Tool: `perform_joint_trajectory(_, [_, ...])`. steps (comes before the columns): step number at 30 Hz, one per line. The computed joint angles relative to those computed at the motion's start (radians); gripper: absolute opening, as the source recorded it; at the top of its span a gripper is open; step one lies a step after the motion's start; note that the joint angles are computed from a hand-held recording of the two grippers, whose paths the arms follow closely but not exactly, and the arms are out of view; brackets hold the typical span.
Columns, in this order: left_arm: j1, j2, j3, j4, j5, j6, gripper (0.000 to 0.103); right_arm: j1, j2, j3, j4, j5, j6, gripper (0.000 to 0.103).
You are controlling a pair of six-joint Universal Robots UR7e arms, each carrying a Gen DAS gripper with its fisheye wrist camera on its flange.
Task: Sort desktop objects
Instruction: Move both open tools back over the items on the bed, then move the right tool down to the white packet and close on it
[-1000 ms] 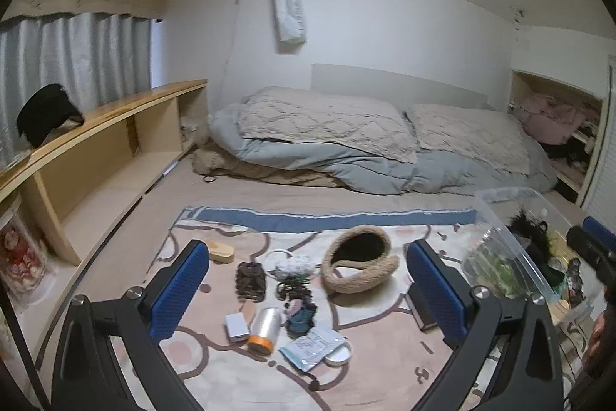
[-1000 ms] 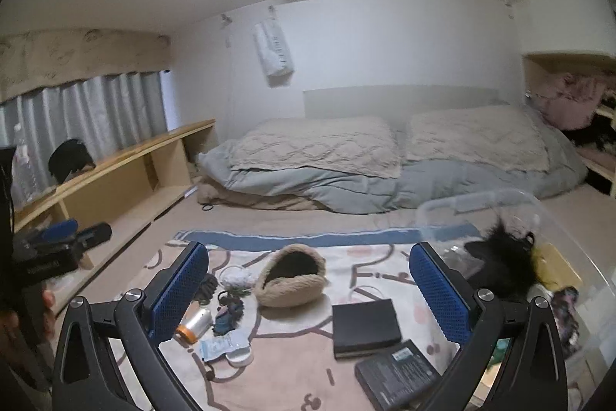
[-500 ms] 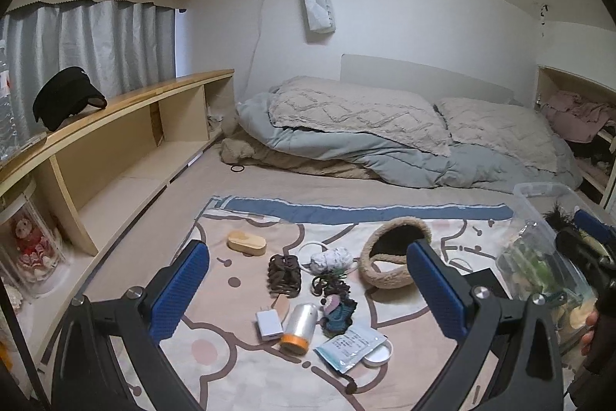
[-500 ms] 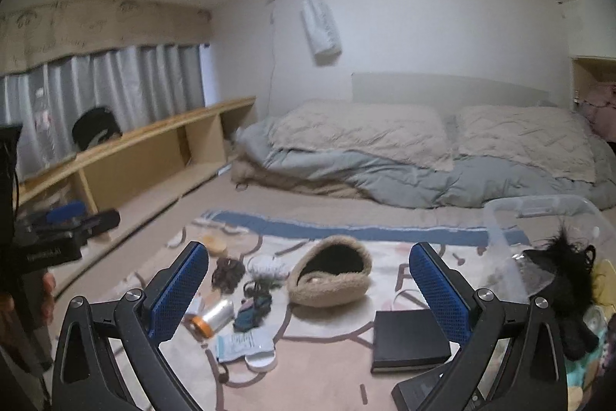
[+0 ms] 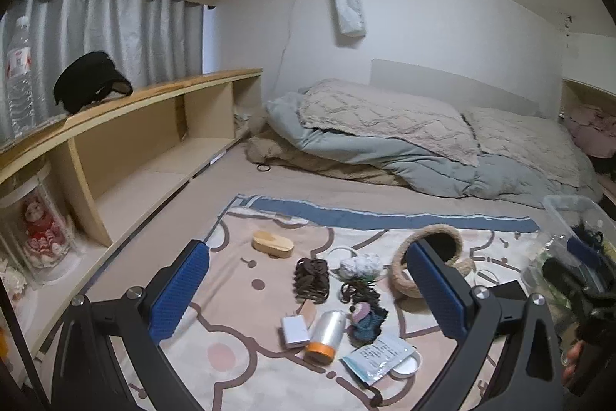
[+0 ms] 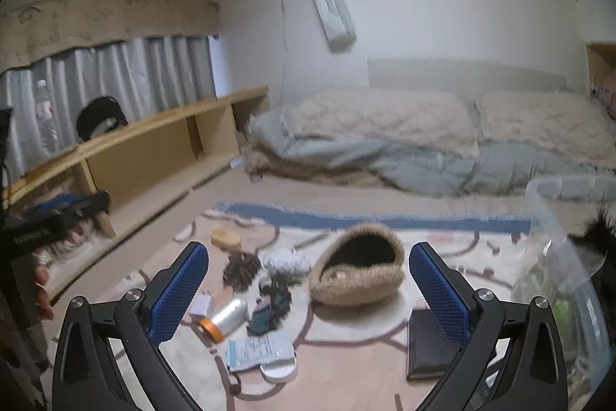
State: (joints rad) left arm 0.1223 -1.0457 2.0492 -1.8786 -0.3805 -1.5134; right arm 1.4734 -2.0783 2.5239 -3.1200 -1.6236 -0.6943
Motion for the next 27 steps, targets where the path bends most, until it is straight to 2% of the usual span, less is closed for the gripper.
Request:
perform_joint_trajectory(5, [0.022,-0.013,0.037,-0.095,-0.019,0.035,0.103,-0.009,0.099,-0.014,0.01,-0.1,0.007,0.103])
perform_joint_trajectory(11, [0.03,-0.008,0.059,-0.16,-0.015,0.111,0.103,-0.036,0.199,-0.023,0.013,-0.158,-0.013,0.103])
perform_joint_trajectory(16, [0.041,-0.004,0.075,-0.239,-0.066,0.235,0.103,-0.041,0.313,-0.027,-0.041,-0.251,-0.083,0.103])
perform_joint_trajectory(19, [0.04,-0.005,0.091,-0.273,-0.069,0.27,0.103,-0.037,0.392,-0.032,-0.059,-0.352,-0.12,0.103])
perform_joint_trajectory(22, [0.045,-0.014,0.089,-0.247,-0.076,0.23,0.103,-0.041,0.449,-0.033,-0.069,-0.412,-0.165,0.103])
perform_joint_trajectory(24, [0.051,-0.024,0.11,-0.319,-0.088,0.267,0.103,-0.04,0.489,-0.033,-0.1,-0.444,-0.202,0.103])
perform_joint_trajectory(27, [0.059,-0.029,0.117,-0.334,-0.088,0.273,0.103,-0.043,0.539,-0.036,-0.149,-0.476,-0.227,0.103])
